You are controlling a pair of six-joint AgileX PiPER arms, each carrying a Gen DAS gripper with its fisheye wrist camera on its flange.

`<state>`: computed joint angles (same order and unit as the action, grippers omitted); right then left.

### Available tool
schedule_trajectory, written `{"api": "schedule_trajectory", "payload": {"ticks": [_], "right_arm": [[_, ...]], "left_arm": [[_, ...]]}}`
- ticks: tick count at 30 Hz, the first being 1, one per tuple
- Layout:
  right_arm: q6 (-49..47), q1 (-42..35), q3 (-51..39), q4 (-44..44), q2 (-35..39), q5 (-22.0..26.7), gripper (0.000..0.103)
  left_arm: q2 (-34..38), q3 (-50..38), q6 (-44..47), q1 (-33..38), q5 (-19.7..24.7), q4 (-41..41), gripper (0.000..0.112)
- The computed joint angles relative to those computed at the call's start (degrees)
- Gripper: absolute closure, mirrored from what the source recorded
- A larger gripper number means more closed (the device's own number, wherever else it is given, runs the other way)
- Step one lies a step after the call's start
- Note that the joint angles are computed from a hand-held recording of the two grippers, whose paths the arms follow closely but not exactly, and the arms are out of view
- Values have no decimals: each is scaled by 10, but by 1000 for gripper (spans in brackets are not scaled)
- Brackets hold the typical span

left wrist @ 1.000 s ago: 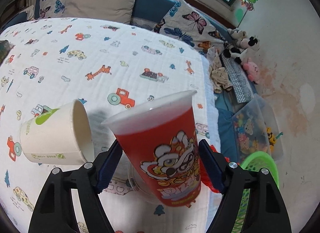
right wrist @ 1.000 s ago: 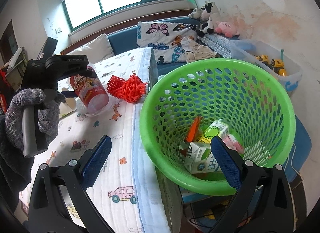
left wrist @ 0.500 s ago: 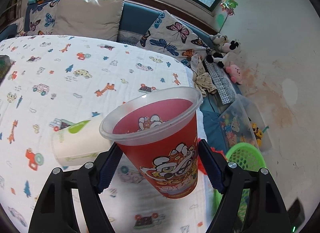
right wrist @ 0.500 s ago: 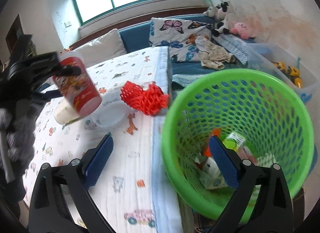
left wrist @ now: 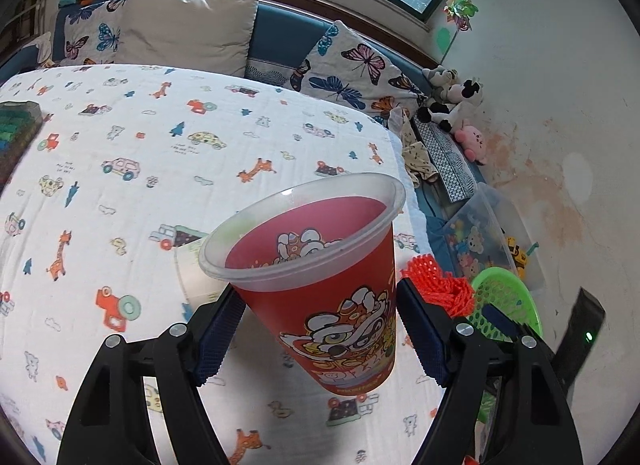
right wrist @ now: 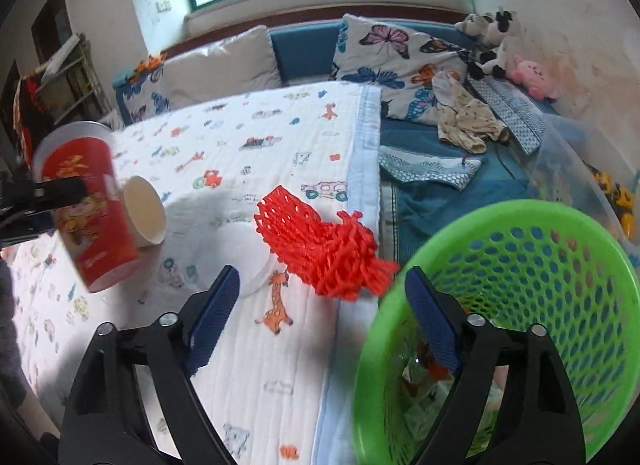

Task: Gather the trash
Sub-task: 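Lift the red cup with the left gripper while the right grasps the red mesh net, then carry the red mesh net over the green basket and open the right gripper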

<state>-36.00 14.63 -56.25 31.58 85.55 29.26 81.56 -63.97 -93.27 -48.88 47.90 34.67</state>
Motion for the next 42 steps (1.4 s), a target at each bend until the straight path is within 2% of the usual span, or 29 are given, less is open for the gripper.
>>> {"api": "schedule_trajectory", "payload": {"ticks": [5, 9, 15, 18, 29, 34, 42], "right_arm": [[48, 17, -30, -54, 46, -7, 22], [87, 27, -44, -97, 73, -10, 35], [83, 24, -35, -91, 70, -17, 45], [74, 22, -22, -75, 55, -22, 52], [21, -13, 40, 1, -58, -7, 53], [14, -56, 72, 11, -116, 11, 52], [-49, -185, 120, 51, -165, 43, 51]], "left_arm": [[-17, 19, -4, 2, -2, 3, 38], [-23, 28, -1, 5, -3, 2, 38], [-26, 34, 2, 11, -8, -7, 38], [-22, 28, 4, 7, -7, -2, 38], [-7, -11, 10, -26, 11, 6, 38], [14, -43, 25, -45, 11, 2, 38], [56, -104, 50, -72, 15, -6, 38]]}}
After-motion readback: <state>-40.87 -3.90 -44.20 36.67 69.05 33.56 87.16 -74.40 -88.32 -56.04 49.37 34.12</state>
